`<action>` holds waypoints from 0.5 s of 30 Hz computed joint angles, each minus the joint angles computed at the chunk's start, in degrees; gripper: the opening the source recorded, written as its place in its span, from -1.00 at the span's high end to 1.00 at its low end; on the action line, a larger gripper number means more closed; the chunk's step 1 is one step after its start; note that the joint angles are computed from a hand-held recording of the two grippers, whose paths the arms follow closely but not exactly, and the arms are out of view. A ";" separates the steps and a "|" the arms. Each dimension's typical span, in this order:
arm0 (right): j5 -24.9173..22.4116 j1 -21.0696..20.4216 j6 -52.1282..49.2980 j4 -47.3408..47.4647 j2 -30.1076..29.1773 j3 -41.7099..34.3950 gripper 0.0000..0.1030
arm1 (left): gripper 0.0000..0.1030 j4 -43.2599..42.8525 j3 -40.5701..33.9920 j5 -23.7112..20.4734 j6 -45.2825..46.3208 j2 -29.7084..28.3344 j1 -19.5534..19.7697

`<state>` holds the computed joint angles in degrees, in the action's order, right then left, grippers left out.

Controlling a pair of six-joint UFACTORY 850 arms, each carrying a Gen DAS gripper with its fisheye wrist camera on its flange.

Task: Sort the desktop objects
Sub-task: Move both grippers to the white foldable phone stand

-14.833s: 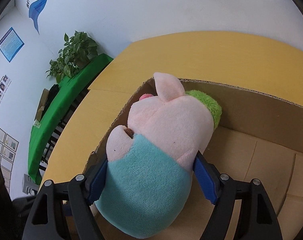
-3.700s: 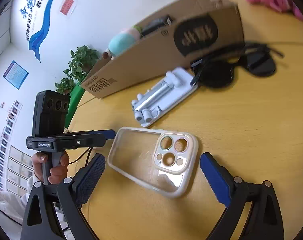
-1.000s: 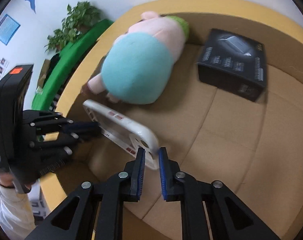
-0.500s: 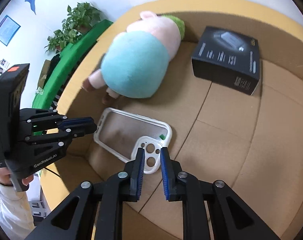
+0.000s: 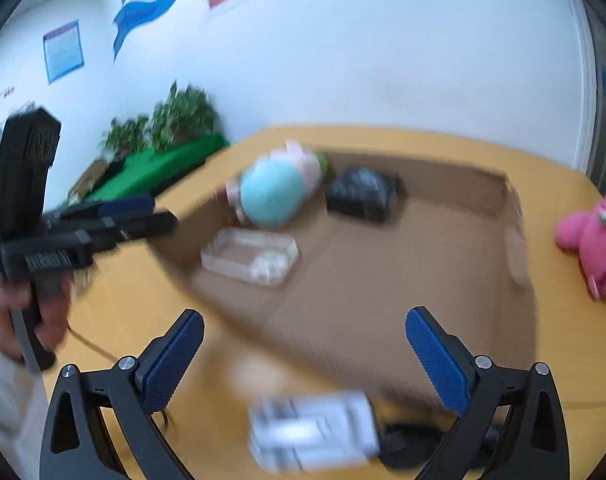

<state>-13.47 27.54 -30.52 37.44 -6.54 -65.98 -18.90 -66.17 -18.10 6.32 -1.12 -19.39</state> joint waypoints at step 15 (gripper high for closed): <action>-6.63 -3.88 -18.55 14.70 0.59 7.63 -0.98 | -0.39 1.19 -0.28 -10.02 -4.78 -9.43 -8.36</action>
